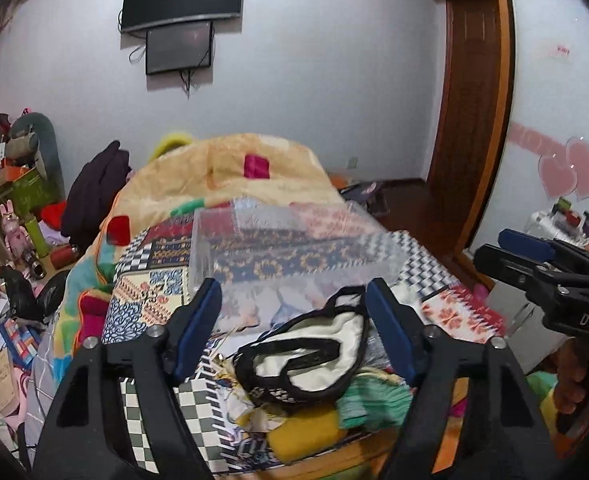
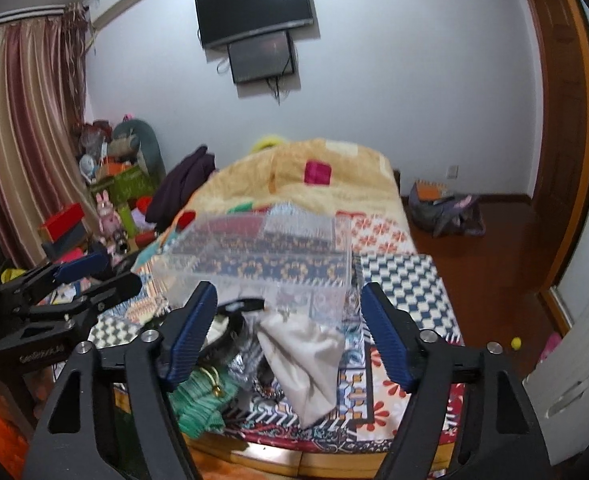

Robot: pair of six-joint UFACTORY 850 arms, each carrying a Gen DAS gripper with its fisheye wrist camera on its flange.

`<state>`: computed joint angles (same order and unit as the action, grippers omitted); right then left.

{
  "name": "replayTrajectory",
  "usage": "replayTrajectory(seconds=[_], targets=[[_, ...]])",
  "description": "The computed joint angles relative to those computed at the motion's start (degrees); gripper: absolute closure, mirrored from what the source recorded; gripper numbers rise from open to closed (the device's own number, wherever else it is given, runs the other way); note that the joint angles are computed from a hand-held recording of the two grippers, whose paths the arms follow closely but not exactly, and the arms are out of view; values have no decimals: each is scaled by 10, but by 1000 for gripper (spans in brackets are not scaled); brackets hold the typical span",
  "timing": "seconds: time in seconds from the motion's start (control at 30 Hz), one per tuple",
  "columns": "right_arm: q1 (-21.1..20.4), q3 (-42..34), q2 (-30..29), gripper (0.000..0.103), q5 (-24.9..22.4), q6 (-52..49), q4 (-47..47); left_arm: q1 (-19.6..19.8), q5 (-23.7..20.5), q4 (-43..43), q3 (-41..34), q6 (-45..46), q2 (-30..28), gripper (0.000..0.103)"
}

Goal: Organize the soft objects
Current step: 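Grasp the white cloth with the right tool while the left tool grasps the black-and-white bag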

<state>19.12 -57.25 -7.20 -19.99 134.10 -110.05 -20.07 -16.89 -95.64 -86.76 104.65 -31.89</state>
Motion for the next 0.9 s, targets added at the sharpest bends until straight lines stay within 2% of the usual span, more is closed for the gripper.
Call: replayTrajectory(seconds=[0.17,0.33,0.4,0.57,0.7,0.77,0.9], targets=[[-15,-7,-20,37,33,-33,36,7,0,136,-37,-143,-40,36],[-23,-16,-39,37,56,-110,114,14,-51,269,-79,-273,-80,39],[-27,-20,-48,37,65,-138,141,16,-68,297,-93,-296,-94,39],[-34,-39,-77,39,82,-239,243,18,-63,356,-110,-347,-114,39],[-39,-50,-92,56,97,-342,345,23,-73,358,-108,-349,-119,42],[-42,-55,-99,67,104,-401,409,27,-90,363,-113,-360,-122,53],[-46,-52,-99,81,116,-368,380,29,-103,360,-113,-356,-122,64]])
